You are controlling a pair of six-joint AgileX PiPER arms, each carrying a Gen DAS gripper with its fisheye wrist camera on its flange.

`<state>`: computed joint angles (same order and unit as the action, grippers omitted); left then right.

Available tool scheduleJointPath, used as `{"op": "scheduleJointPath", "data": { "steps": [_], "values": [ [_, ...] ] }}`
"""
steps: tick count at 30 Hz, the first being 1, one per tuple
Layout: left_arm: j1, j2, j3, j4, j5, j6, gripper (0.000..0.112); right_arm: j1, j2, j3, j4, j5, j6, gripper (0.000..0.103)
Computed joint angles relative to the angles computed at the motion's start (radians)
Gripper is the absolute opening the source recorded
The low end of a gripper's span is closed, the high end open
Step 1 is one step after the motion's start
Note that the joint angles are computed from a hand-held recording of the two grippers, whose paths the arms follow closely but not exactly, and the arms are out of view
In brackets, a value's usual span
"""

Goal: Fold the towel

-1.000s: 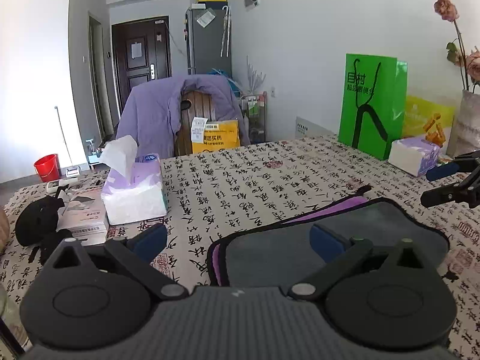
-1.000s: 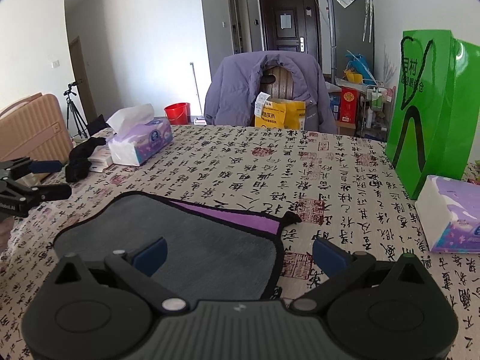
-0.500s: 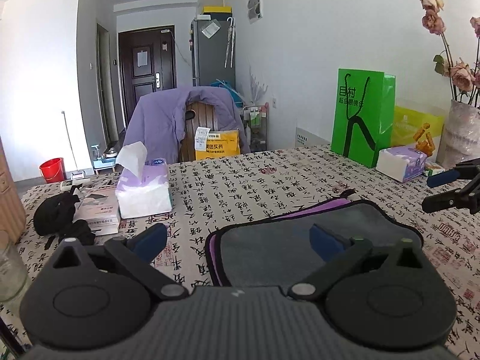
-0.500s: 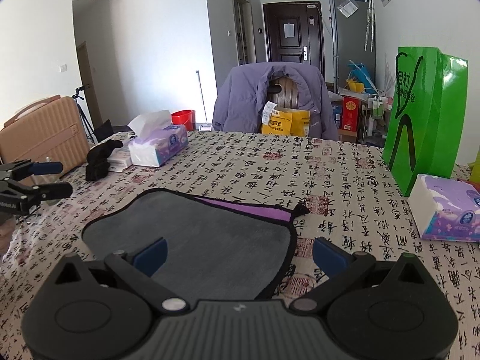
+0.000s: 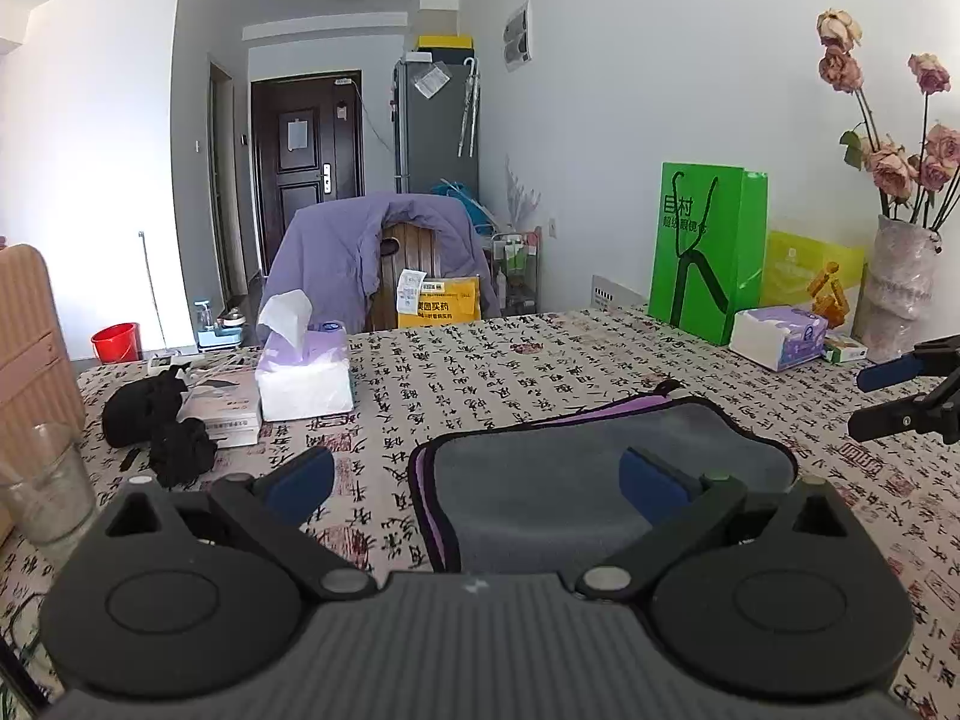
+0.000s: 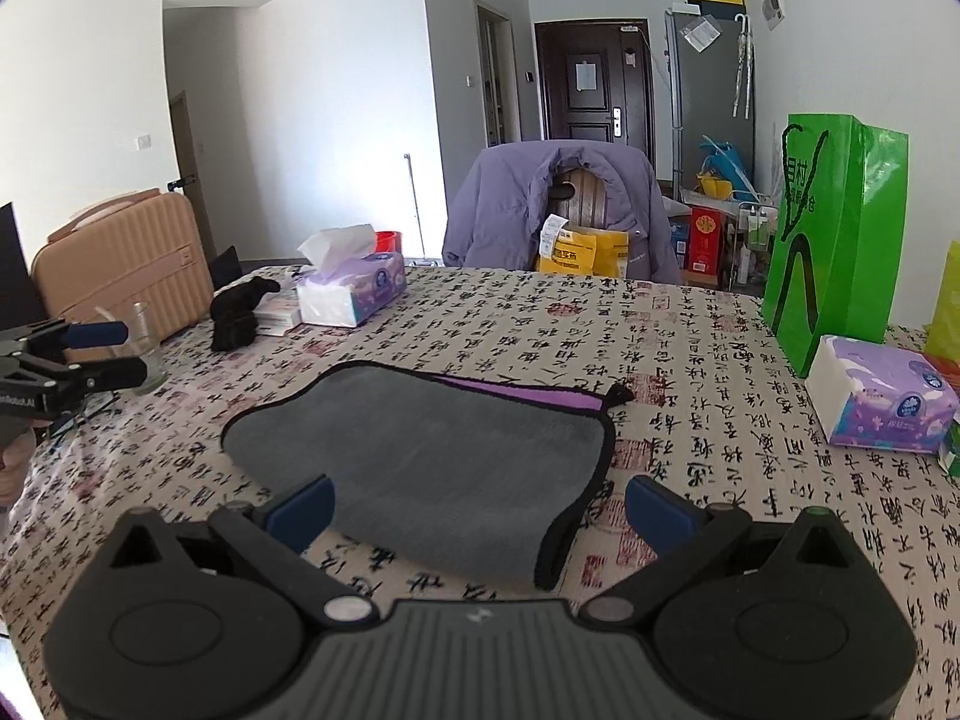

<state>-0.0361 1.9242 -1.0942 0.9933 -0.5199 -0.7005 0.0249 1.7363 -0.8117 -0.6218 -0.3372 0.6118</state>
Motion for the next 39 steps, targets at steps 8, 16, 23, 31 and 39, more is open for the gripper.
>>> {"op": "scheduleJointPath", "data": {
  "steps": [8, 16, 23, 31, 39],
  "values": [
    [0.037, -0.079, 0.157, -0.088, -0.072, 0.107, 0.103, 0.036, -0.076, 0.135, 0.137, -0.047, -0.123, 0.103],
    [0.092, -0.138, 0.3, -0.112, -0.162, 0.156, 0.103, 0.08, -0.147, 0.27, 0.3, -0.101, -0.258, 0.103],
    [0.143, -0.171, 0.407, -0.117, -0.237, 0.197, 0.103, 0.121, -0.199, 0.384, 0.42, -0.159, -0.342, 0.103],
    [0.179, -0.197, 0.51, -0.129, -0.303, 0.246, 0.103, 0.2, -0.235, 0.504, 0.602, -0.244, -0.457, 0.103],
    [0.214, -0.211, 0.603, -0.149, -0.366, 0.305, 0.103, 0.279, -0.245, 0.604, 0.729, -0.345, -0.499, 0.103]
  ]
}}
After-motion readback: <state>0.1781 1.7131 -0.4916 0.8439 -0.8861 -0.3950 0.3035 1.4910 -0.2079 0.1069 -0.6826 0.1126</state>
